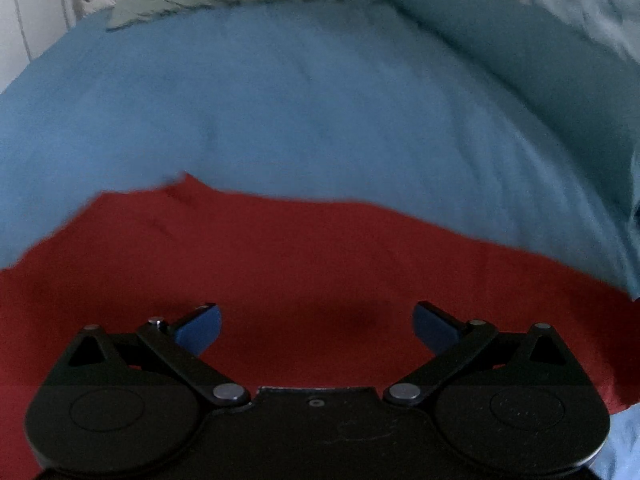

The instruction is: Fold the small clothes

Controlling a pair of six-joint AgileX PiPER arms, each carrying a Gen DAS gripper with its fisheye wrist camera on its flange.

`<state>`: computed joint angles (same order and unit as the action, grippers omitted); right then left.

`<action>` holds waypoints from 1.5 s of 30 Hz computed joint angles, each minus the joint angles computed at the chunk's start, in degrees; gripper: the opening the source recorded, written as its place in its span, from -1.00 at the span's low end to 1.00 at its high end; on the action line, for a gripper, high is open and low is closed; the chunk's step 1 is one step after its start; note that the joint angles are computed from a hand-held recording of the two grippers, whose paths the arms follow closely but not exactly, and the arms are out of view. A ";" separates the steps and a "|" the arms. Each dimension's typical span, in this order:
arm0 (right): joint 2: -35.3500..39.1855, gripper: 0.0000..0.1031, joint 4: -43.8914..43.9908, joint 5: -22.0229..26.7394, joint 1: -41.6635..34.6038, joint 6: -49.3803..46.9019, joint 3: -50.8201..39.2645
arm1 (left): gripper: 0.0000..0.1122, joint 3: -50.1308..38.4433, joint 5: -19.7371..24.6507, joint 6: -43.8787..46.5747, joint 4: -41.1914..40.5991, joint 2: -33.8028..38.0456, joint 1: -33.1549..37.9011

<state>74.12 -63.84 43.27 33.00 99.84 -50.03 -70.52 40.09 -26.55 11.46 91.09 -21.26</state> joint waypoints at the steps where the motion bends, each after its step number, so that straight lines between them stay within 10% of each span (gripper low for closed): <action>1: 1.71 -0.61 -0.28 -0.36 2.18 -1.75 -3.83 | 0.84 0.62 0.34 2.03 -1.19 -2.07 2.05; 12: 34.74 -0.62 14.19 -15.12 23.22 -30.28 -36.78 | 0.84 14.60 2.29 25.81 -12.52 -18.49 29.45; 20: 45.52 -0.52 19.73 -10.30 30.86 -39.04 -42.29 | 0.83 19.74 5.73 42.16 -26.75 -21.91 42.81; 25: 41.41 0.49 22.76 -13.58 28.98 -44.10 -38.22 | 0.83 19.00 8.08 48.72 -35.25 -20.87 45.46; 30: 33.64 0.65 21.63 -7.65 29.06 -41.77 -32.53 | 0.75 19.91 8.44 47.71 -40.43 -20.71 39.17; 39: 19.76 0.82 14.47 3.59 31.98 -18.57 -17.39 | 0.13 24.41 -6.84 34.03 -34.25 -16.52 21.87; 43: 19.04 0.95 11.86 11.92 35.33 -9.68 -14.45 | -0.95 23.46 -11.74 24.94 -25.99 -14.38 18.82; 45: 20.23 0.95 11.39 16.20 36.37 -7.19 -14.10 | -0.93 22.42 -12.29 25.61 -27.02 -14.80 19.73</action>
